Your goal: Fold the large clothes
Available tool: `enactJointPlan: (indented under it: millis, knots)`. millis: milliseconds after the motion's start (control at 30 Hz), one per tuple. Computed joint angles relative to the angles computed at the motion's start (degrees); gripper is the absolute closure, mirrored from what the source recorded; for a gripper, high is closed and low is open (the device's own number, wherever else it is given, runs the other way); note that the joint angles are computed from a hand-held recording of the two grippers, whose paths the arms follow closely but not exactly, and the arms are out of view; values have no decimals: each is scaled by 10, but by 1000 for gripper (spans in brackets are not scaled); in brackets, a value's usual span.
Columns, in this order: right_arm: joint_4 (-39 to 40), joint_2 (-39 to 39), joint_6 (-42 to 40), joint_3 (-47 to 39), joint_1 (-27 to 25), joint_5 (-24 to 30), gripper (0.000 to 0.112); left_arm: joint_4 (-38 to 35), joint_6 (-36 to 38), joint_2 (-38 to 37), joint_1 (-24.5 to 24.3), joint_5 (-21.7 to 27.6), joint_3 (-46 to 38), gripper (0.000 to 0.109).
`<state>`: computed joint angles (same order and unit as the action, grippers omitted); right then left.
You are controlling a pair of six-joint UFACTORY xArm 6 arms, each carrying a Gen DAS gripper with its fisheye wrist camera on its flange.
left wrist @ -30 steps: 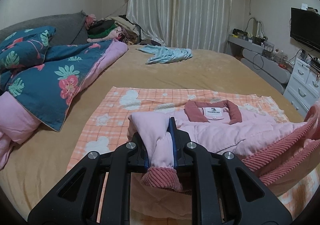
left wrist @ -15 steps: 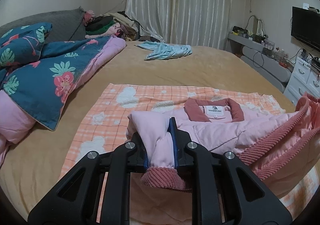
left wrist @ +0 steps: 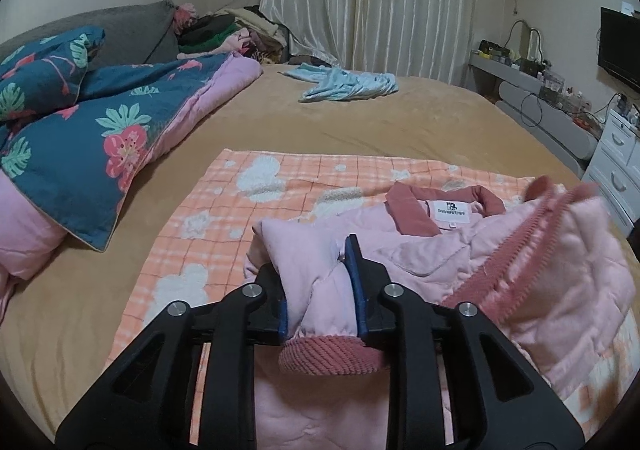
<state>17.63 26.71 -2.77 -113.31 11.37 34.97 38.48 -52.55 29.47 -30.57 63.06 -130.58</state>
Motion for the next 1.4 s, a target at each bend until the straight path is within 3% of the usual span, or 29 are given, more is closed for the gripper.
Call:
enactJointPlan:
  millis: [233,267,300,333,533,633,800,867,967,1067,1200,1400]
  knots:
    - [-7,23,-1,-9,0,9,16,-20,-7,-14,4,-30,17,74]
    - [-7,26,-2,-13,0,11,16,-27,-8,-23,5,-43,30,58]
    - [-6,30,-3,-19,-1,14,16,-23,-12,-28,4,-51,37,27]
    - [-4,31,-6,-20,0,15,16,-11,-15,-24,1,-43,25,16]
    - [-4,26,-12,-19,5,14,16,52,-5,-26,-19,-21,-4,15]
    - [-15,25,-11,-19,6,12,16,80,-25,-69,-23,-21,62,15]
    - [-45,34,5,-33,4,18,16,53,-56,-135,-4,-34,200,15]
    - [-67,48,16,-54,4,32,16,29,-76,-166,8,-63,269,15]
    - [-103,81,25,-99,5,55,16,-44,-109,-218,36,-163,392,15]
    - [-120,125,30,-163,4,88,16,-77,-124,-236,45,-220,453,15]
    - [-131,176,26,-239,5,129,16,-80,-126,-235,40,-243,466,15]
    - [-120,192,29,-262,4,135,16,-62,-93,-202,19,-194,406,15]
